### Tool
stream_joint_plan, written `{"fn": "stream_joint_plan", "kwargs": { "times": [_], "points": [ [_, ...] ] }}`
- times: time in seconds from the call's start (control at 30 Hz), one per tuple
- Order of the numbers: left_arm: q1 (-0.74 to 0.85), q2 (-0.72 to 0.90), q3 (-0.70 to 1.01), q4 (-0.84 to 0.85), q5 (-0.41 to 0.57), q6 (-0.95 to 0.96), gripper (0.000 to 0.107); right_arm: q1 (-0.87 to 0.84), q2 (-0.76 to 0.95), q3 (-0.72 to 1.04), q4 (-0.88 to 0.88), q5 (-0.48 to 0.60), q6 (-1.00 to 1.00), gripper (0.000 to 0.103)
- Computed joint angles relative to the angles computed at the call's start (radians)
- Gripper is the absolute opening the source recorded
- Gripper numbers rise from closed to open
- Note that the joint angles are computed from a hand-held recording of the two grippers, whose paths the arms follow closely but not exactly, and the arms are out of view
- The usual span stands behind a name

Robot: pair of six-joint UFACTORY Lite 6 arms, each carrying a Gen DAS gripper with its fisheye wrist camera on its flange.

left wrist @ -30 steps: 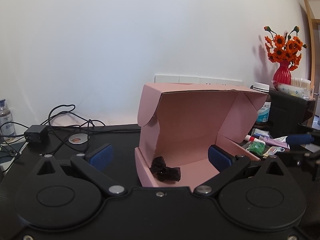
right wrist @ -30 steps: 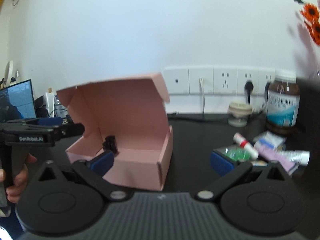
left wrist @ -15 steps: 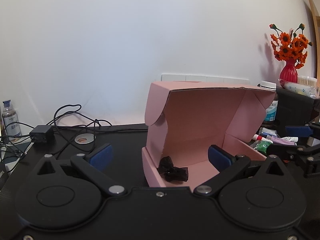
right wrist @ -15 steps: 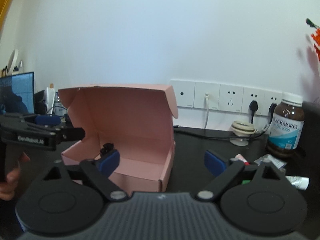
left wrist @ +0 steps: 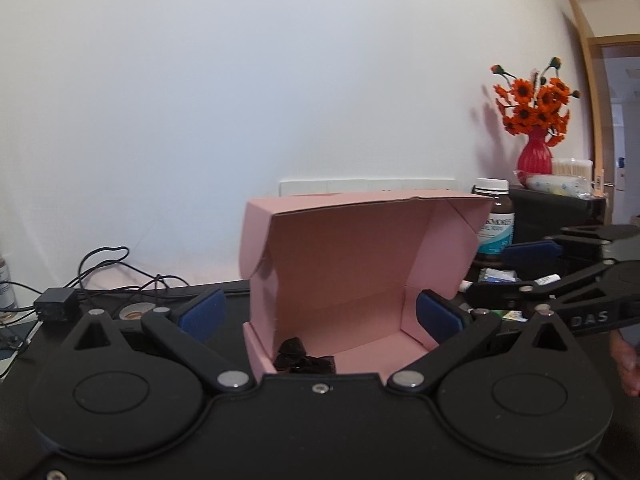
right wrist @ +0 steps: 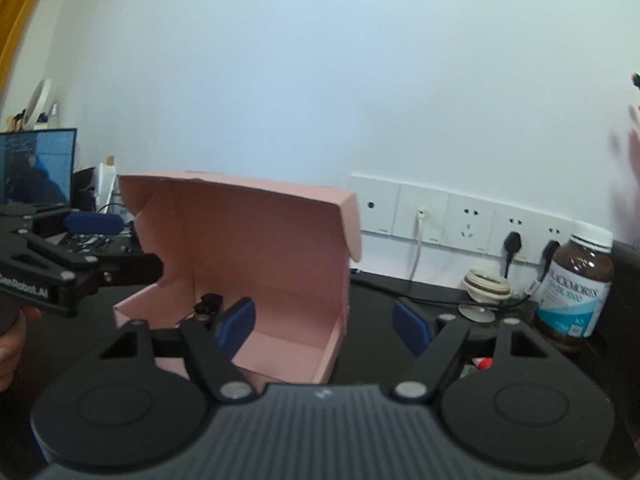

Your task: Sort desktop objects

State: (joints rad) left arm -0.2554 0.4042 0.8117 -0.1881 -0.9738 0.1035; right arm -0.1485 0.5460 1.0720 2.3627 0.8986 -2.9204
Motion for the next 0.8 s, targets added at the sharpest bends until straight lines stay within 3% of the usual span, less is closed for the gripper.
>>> {"fn": "stream_joint_plan", "kwargs": {
  "times": [0.2, 0.33, 0.8],
  "points": [
    [0.003, 0.012, -0.004, 0.037, -0.037, -0.003, 0.103, 0.035, 0.016, 0.030, 0.018, -0.034, -0.072, 0.053],
    [0.013, 0.024, 0.020, 0.070, -0.005, -0.025, 0.103, 0.050, 0.028, 0.042, 0.043, -0.041, -0.105, 0.043],
    [0.051, 0.028, 0.033, 0.202, 0.017, -0.116, 0.103, 0.055, 0.059, 0.084, 0.036, -0.074, -0.098, 0.041]
  ]
}}
